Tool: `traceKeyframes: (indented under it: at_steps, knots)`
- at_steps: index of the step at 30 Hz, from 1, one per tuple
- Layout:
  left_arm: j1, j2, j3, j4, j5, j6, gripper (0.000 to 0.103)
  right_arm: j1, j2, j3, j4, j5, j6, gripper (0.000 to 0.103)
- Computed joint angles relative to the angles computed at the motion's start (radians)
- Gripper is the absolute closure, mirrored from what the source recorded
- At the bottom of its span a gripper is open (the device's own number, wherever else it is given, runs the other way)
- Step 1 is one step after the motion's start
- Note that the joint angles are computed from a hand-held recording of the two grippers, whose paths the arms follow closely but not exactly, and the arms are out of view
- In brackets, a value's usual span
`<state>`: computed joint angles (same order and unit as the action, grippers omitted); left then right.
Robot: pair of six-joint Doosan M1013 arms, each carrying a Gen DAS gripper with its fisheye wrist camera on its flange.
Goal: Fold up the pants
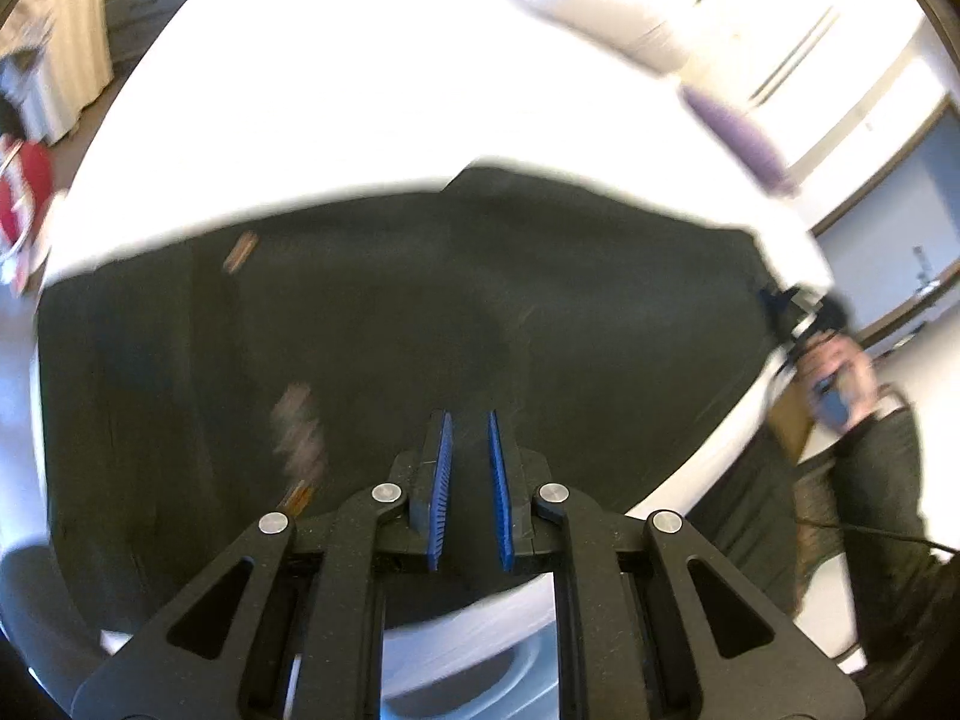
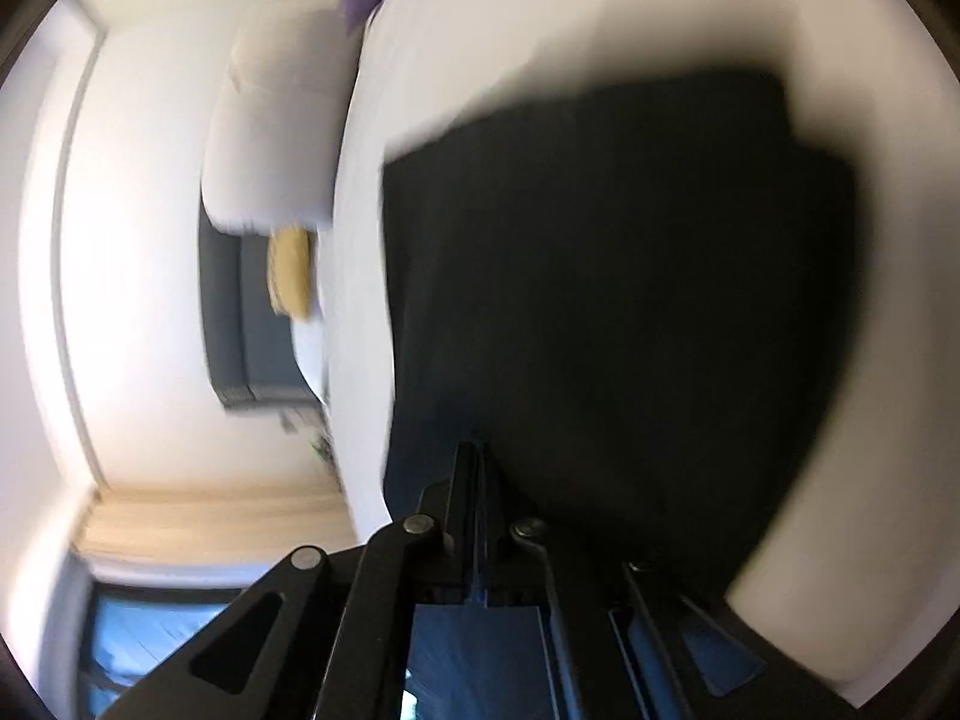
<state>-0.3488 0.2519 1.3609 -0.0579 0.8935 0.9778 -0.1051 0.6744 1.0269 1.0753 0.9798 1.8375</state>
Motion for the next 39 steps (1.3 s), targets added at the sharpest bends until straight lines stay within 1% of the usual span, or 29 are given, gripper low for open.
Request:
traceKeyframes:
  at_steps: [1, 3, 4, 5, 6, 8, 9, 10, 11, 12, 13, 14, 15, 17, 19, 21, 22, 25, 28, 29, 31, 32, 33, 34, 35, 36, 37, 38, 39]
  knots:
    - [0.003, 0.018, -0.026, -0.033, -0.023, 0.036, 0.092, -0.001, 0.001, -0.003, -0.019, -0.001, 0.0, 0.103]
    - [0.012, 0.074, -0.095, -0.14, -0.071, 0.14, 0.092, 0.01, -0.006, -0.001, -0.056, -0.011, -0.018, 0.103]
    - [0.016, 0.111, -0.135, -0.218, -0.099, 0.212, 0.092, 0.011, -0.008, 0.0, -0.066, -0.021, -0.024, 0.103]
    - [0.021, 0.15, -0.173, -0.295, -0.113, 0.279, 0.092, -0.002, 0.0, -0.013, -0.066, -0.016, -0.03, 0.103]
    - [0.026, 0.196, -0.218, -0.373, -0.108, 0.334, 0.092, -0.005, 0.003, -0.012, -0.057, -0.024, -0.04, 0.103]
    - [0.043, 0.3, -0.32, -0.541, -0.058, 0.389, 0.092, -0.01, -0.004, 0.003, -0.042, -0.029, -0.046, 0.103]
    - [0.046, 0.346, -0.365, -0.6, -0.03, 0.397, 0.092, -0.009, -0.004, 0.002, -0.046, -0.027, -0.041, 0.103]
    - [0.045, 0.391, -0.417, -0.606, 0.009, 0.39, 0.092, -0.003, -0.009, 0.006, -0.054, -0.03, -0.033, 0.103]
    - [0.04, 0.429, -0.469, -0.562, 0.067, 0.357, 0.092, -0.002, -0.007, 0.001, -0.063, -0.026, -0.026, 0.103]
    - [0.038, 0.458, -0.494, -0.55, 0.106, 0.332, 0.092, -0.017, 0.006, -0.02, -0.068, -0.005, -0.024, 0.103]
    - [0.046, 0.459, -0.479, -0.59, 0.092, 0.322, 0.092, -0.018, 0.008, -0.025, -0.074, 0.0, -0.018, 0.103]
    - [0.056, 0.448, -0.45, -0.623, 0.067, 0.315, 0.097, -0.017, 0.008, -0.026, -0.077, 0.002, -0.015, 0.103]
    - [0.066, 0.432, -0.419, -0.637, 0.054, 0.302, 0.098, -0.013, 0.011, -0.035, -0.088, 0.002, -0.008, 0.103]
    - [0.08, 0.389, -0.359, -0.597, 0.031, 0.297, 0.098, -0.01, 0.009, -0.038, -0.107, -0.001, -0.006, 0.103]
    - [0.103, 0.323, -0.257, -0.561, -0.024, 0.273, 0.098, -0.003, 0.01, -0.041, -0.123, -0.014, -0.003, 0.103]
    - [0.129, 0.252, -0.146, -0.535, -0.085, 0.237, 0.1, 0.013, 0.025, -0.069, -0.148, -0.026, 0.017, 0.103]
    - [0.148, 0.213, -0.083, -0.542, -0.122, 0.225, 0.1, 0.015, 0.026, -0.072, -0.157, -0.028, 0.022, 0.103]
    - [0.183, 0.114, 0.041, -0.527, -0.165, 0.216, 0.1, 0.028, 0.045, -0.111, -0.19, -0.023, 0.058, 0.103]
    - [0.189, 0.048, 0.098, -0.402, -0.157, 0.156, 0.1, 0.036, 0.053, -0.134, -0.221, -0.02, 0.083, 0.103]
    - [0.189, 0.028, 0.118, -0.361, -0.153, 0.125, 0.1, 0.027, 0.031, -0.099, -0.216, -0.019, 0.063, 0.103]
    - [0.196, -0.024, 0.179, -0.329, -0.182, 0.082, 0.1, 0.022, 0.033, -0.109, -0.217, 0.006, 0.057, 0.103]
    - [0.196, -0.048, 0.204, -0.294, -0.196, 0.037, 0.1, 0.021, 0.039, -0.128, -0.228, 0.026, 0.063, 0.103]
    - [0.199, -0.074, 0.227, -0.224, -0.19, -0.036, 0.1, 0.024, 0.045, -0.153, -0.27, 0.038, 0.078, 0.103]
    - [0.196, -0.102, 0.25, -0.183, -0.194, -0.091, 0.1, 0.027, 0.041, -0.168, -0.317, 0.042, 0.085, 0.096]
    - [0.194, -0.127, 0.266, -0.131, -0.191, -0.147, 0.1, 0.03, 0.029, -0.173, -0.368, 0.029, 0.091, 0.084]
    - [0.185, -0.156, 0.278, -0.047, -0.181, -0.228, 0.1, 0.028, 0.012, -0.158, -0.367, 0.004, 0.084, 0.056]
    - [0.18, -0.173, 0.282, -0.001, -0.175, -0.266, 0.1, 0.026, -0.004, -0.14, -0.349, -0.025, 0.069, 0.046]
    - [0.189, -0.192, 0.287, 0.019, -0.176, -0.273, 0.1, 0.026, -0.023, -0.122, -0.322, -0.06, 0.037, 0.046]
    - [0.18, -0.197, 0.28, 0.042, -0.183, -0.296, 0.1, 0.027, -0.032, -0.116, -0.293, -0.071, 0.002, 0.046]
